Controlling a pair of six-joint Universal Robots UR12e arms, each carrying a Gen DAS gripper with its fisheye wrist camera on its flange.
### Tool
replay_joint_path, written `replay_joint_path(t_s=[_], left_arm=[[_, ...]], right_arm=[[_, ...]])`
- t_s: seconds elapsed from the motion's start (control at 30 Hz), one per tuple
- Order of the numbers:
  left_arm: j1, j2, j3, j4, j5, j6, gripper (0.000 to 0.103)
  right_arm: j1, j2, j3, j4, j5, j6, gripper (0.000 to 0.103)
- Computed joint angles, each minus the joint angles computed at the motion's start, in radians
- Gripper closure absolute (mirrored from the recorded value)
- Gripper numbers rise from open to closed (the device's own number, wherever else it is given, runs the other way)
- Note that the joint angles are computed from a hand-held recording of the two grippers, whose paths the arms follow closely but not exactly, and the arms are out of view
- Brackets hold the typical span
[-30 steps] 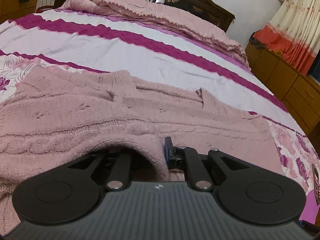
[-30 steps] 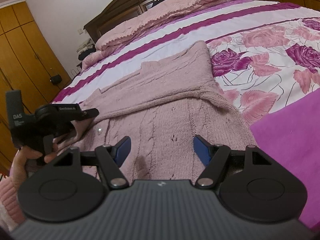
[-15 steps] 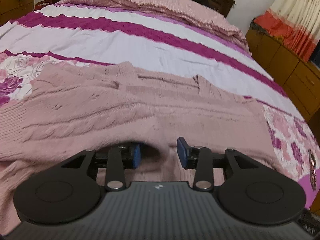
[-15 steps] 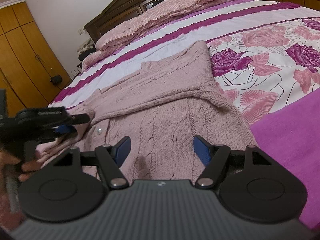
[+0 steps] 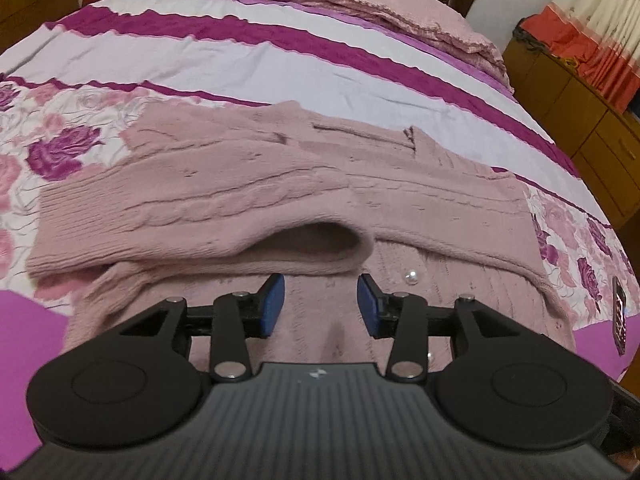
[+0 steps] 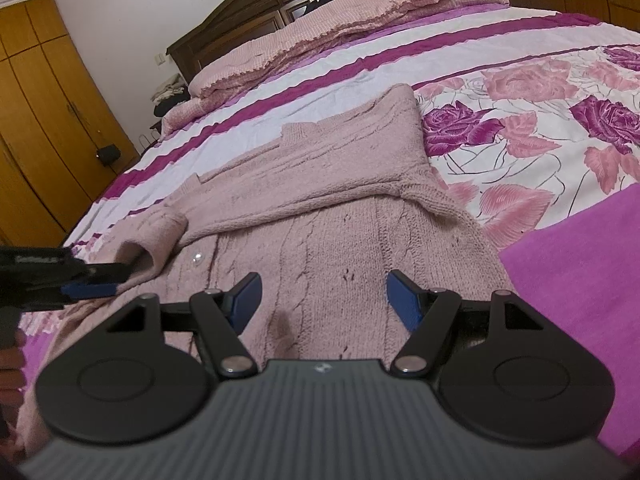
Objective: Fold small clothes
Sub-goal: 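Open the left gripper to release the sleeve on the body, then grasp the folded sleeve cuff with the right gripper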
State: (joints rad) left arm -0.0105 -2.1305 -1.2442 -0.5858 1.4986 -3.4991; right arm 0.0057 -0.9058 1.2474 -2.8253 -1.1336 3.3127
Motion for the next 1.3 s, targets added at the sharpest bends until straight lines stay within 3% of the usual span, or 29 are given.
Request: replay_joint_path(t_s=[0.23,0.7,0.93,1.3], left_arm=[[0.01,0.047,-0.06,0.028,0.041,0.001,0.055],[0.039,0.127,-0.173,0.076,0.177,-0.022,0.048],[0.056,0.16,-0.227,0.086,0.224,-0.063,0.048],[0.084,0.2,-0.293,0.094,0.292,-0.107,0.047]], right_arm=[[0.011,-0.01,-0.018,0.059,-0.02,-0.068,0.032],[0.055,0.011,-0.15,0.232,0.088,-0.237,0.032],[0.092,0.037,-0.22,0.303,0.111,-0.306,0.032],[0.17,0.088,-0.346,0.452,0.146,-0.513,0.032]])
